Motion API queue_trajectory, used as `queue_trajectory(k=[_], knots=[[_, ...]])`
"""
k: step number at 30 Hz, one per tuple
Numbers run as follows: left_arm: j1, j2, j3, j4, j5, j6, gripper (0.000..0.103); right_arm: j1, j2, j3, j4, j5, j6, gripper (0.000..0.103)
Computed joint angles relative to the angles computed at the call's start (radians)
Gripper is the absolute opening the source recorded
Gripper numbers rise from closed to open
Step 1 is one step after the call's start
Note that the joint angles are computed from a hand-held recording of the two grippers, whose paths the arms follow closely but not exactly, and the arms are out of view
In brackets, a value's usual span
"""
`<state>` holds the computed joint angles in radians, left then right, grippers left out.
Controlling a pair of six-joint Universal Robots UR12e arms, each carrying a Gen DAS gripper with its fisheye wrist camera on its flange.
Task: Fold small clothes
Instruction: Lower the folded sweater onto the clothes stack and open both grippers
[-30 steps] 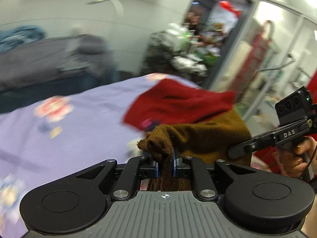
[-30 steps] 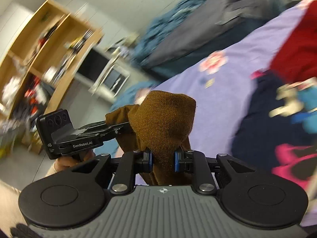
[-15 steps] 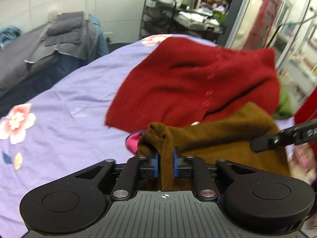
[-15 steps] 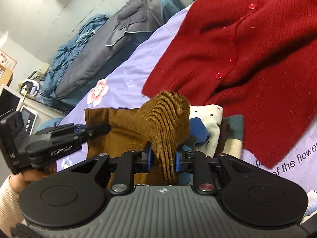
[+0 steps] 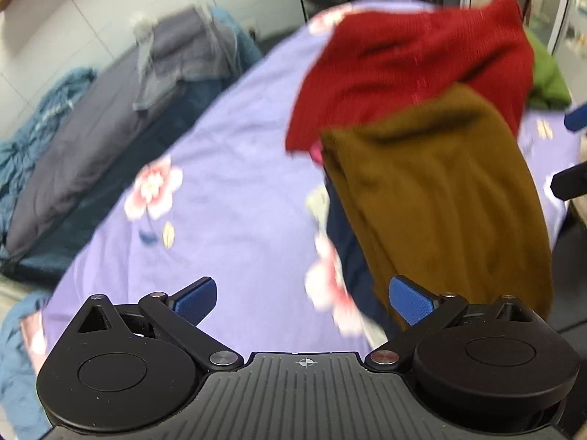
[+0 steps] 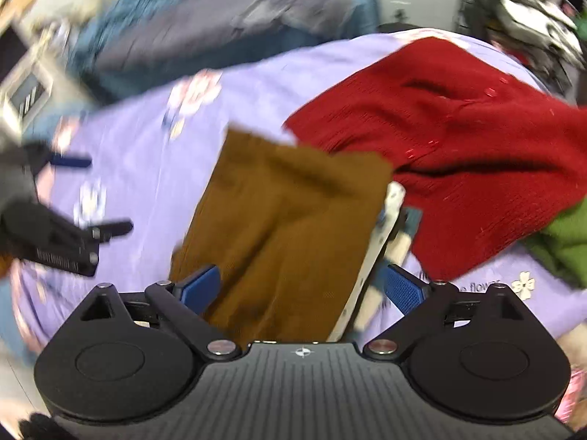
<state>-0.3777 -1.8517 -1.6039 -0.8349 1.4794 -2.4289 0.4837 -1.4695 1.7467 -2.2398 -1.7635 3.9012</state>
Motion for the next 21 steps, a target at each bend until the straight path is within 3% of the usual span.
queue_trajectory(k=[4, 12, 21], knots=[[-0.006, 0.018, -0.010, -0.091, -0.002, -0.001, 0.103, 0.028, 0.031, -0.046, 0.094, 0.016, -0.038, 0.096], [-0.017, 0.032, -0.050, -0.091, 0.013, -0.070, 0.103, 0.061, 0.064, -0.083, 0.183, -0.032, -0.035, 0.097], [-0.012, 0.040, -0.067, -0.059, -0.013, -0.110, 0.103, 0.057, 0.060, -0.081, 0.193, -0.021, -0.016, 0.097]])
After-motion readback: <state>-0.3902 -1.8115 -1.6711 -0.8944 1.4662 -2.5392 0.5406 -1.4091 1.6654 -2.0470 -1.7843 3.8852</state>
